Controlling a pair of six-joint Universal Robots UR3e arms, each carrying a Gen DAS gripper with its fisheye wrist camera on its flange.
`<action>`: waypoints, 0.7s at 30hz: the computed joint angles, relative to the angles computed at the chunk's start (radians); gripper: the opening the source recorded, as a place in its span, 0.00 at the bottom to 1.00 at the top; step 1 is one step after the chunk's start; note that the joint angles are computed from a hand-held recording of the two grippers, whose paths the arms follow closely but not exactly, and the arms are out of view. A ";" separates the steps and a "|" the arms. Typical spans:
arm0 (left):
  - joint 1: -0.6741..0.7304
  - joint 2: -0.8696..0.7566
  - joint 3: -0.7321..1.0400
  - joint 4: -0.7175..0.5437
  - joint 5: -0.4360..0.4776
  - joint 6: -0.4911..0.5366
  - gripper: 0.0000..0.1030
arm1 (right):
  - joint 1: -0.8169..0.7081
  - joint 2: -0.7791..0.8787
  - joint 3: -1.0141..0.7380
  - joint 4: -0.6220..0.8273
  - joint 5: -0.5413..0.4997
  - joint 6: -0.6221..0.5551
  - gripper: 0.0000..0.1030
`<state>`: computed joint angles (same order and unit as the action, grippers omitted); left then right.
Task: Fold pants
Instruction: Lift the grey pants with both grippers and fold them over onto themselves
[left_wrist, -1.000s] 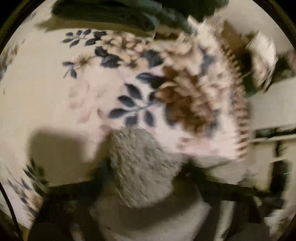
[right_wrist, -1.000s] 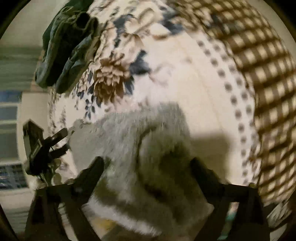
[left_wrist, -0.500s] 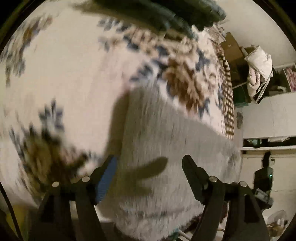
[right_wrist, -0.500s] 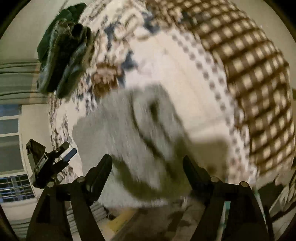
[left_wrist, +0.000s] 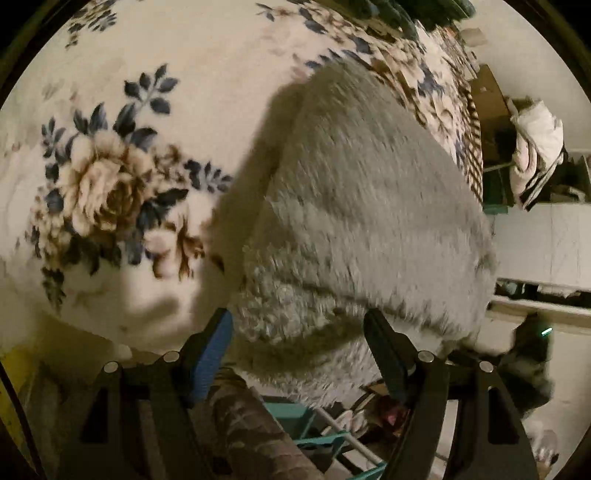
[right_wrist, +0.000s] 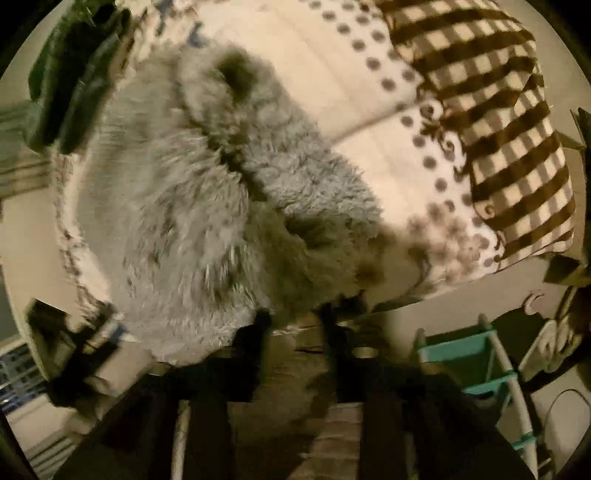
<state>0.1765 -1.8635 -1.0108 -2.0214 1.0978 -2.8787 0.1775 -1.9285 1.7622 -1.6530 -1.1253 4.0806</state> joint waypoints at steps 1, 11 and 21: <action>-0.014 -0.010 -0.005 0.021 0.004 -0.005 0.70 | -0.015 -0.025 0.001 -0.019 -0.006 -0.009 0.72; -0.047 0.049 -0.160 0.162 0.028 0.096 0.33 | -0.035 0.287 -0.219 -0.098 -0.085 -0.204 0.13; 0.098 0.029 0.045 -0.075 -0.146 0.161 1.00 | -0.158 0.116 -0.021 -0.185 0.030 -0.329 1.00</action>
<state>0.2742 -1.8340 -0.9654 -2.0963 0.9517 -2.7175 0.0192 -1.8130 1.7412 -1.8381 -1.0953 3.7520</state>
